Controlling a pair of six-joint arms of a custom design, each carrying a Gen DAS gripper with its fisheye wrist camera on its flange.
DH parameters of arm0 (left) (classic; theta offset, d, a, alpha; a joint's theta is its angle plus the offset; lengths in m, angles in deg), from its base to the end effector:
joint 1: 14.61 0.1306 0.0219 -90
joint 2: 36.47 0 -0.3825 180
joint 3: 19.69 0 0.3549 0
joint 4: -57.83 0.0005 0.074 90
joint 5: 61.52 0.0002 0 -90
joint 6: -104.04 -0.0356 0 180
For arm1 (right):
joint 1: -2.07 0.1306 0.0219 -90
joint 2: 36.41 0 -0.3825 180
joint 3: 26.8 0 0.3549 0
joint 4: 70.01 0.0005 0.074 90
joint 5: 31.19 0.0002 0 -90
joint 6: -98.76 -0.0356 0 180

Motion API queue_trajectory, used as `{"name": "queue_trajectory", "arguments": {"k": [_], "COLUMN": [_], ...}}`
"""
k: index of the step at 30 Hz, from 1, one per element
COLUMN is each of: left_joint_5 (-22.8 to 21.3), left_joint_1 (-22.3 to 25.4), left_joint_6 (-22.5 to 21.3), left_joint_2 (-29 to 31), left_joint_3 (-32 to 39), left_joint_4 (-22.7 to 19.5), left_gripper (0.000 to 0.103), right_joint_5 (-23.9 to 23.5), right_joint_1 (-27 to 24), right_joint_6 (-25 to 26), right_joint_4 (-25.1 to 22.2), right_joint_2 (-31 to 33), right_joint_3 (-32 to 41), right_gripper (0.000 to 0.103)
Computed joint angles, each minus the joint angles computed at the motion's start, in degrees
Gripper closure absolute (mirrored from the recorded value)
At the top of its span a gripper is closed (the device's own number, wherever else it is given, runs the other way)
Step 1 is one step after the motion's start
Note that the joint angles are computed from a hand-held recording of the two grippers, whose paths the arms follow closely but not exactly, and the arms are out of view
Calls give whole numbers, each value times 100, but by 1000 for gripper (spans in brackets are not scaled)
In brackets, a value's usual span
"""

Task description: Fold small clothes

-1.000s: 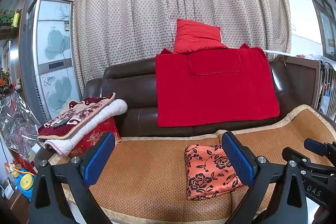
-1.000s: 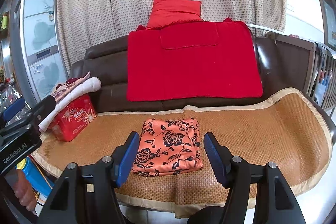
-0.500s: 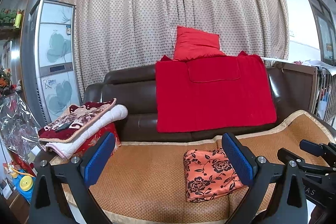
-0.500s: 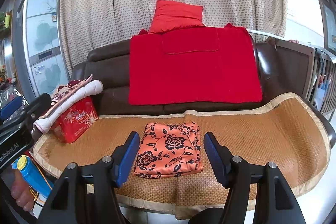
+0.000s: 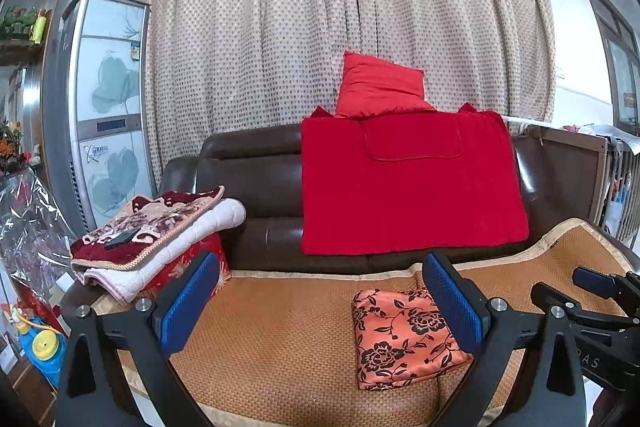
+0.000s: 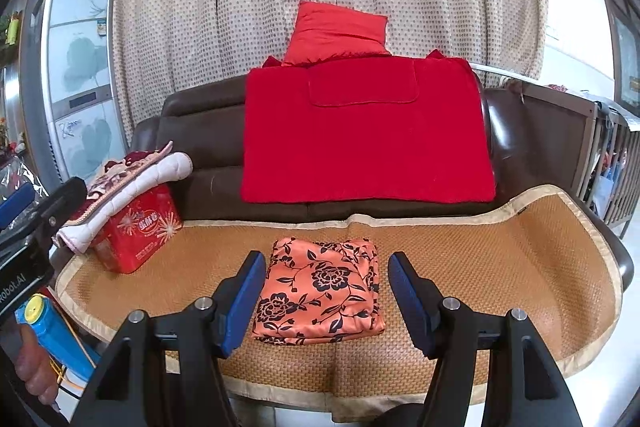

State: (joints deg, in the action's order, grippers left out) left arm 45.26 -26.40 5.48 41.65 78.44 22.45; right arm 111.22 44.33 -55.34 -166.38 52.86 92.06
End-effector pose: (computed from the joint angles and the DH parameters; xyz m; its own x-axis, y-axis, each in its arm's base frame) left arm 0.3706 -0.0884 0.5975 -0.1869 0.1846 -0.9649 0.5015 0.8625 0.0679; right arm 0.2881 0.2230 0.6003 -0.4581 0.3252 -0.8273 0.5336 0.8449 0.0366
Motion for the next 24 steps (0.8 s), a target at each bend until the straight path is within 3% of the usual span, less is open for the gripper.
{"name": "queue_trajectory", "arguments": {"k": [24], "left_joint_5": [-243], "left_joint_1": [-385], "left_joint_6": [8], "left_joint_2": [1197], "left_joint_3": [924], "left_joint_4": [-313], "left_gripper": [2], "right_joint_5": [-1288], "right_joint_1": [-1409], "right_joint_6": [1599], "right_joint_4": [1608], "right_joint_2": [190], "right_joint_3": [-515], "right_gripper": [35]}}
